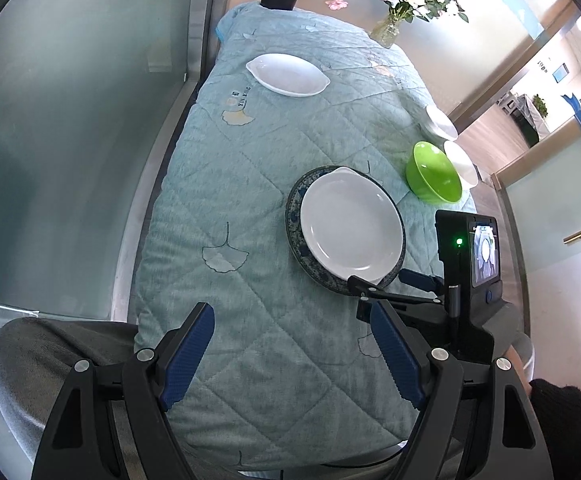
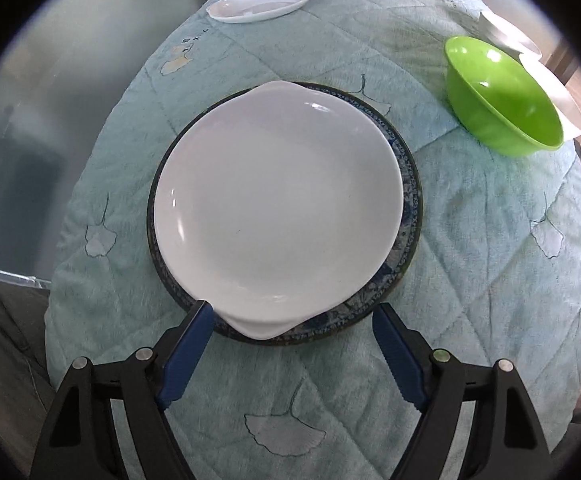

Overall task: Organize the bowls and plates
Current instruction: 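Raise both grippers away from the stacked dishes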

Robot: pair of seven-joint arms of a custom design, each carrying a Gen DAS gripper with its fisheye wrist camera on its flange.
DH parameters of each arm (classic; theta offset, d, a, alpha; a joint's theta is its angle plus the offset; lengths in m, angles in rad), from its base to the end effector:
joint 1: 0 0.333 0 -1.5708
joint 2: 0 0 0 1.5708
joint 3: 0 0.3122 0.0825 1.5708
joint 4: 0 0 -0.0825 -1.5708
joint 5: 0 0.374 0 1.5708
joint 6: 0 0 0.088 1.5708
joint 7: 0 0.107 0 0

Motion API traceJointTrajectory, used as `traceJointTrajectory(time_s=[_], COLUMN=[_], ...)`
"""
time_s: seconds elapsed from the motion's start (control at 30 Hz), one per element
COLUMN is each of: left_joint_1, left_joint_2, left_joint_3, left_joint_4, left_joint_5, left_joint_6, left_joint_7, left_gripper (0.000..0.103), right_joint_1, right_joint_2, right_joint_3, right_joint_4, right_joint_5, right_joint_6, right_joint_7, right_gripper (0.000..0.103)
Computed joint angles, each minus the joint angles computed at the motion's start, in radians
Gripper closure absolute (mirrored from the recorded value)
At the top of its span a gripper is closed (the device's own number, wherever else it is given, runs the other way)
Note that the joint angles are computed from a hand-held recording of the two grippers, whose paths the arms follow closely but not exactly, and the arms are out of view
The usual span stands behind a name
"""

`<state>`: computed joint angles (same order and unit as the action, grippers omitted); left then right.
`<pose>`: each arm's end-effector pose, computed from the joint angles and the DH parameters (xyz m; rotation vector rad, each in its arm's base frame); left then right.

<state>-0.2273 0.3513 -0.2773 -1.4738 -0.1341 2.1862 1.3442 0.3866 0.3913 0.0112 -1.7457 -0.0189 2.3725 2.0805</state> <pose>0.6115 -0.3102 0.5229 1.9325 -2.3324 0.6559 0.6141 0.2570 0.3756 -1.9574 2.1663 -0.1271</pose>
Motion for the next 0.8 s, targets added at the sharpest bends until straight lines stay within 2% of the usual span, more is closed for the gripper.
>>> traceJointTrajectory(time_s=[0.17,0.37,0.47,0.5,0.57,0.67,0.8], left_joint_1=[0.016,0.017,0.005,-0.003,-0.019,-0.038,-0.065], left_joint_2=[0.006,-0.034,-0.069,-0.078,-0.098,-0.117,-0.114], left_joint_3=[-0.002,0.005,0.013,0.016,0.02,0.021,0.024], left_joint_4=[0.001,-0.036,-0.073,-0.08,-0.099,-0.104,-0.035], left_joint_5=[-0.022,-0.006,0.029,0.052,0.099,0.153,0.229], left_joint_6=[-0.002,0.049,0.123,0.143,0.188,0.225,0.218], left_joint_7=[0.017,0.04,0.021,0.011,-0.01,-0.032,-0.07], left_gripper=[0.023,0.023,0.023,0.022,0.016,0.016,0.016], right_joint_1=[0.009,-0.026,-0.025,-0.027,-0.037,-0.06,-0.096], right_joint_2=[0.008,-0.109,-0.204,-0.246,-0.314,-0.398,-0.462], right_joint_3=[-0.006,0.023,0.023,0.024,0.031,0.042,0.055], right_joint_4=[0.022,-0.092,-0.182,-0.228,-0.29,-0.333,-0.334], right_joint_5=[-0.015,0.083,0.066,0.061,0.05,0.027,-0.016], right_joint_6=[-0.023,0.052,0.119,0.164,0.217,0.201,0.186], right_joint_7=[0.027,0.013,0.028,0.033,0.039,0.027,0.028], right_gripper=[0.022,0.02,0.014,0.009,0.001,0.001,0.001])
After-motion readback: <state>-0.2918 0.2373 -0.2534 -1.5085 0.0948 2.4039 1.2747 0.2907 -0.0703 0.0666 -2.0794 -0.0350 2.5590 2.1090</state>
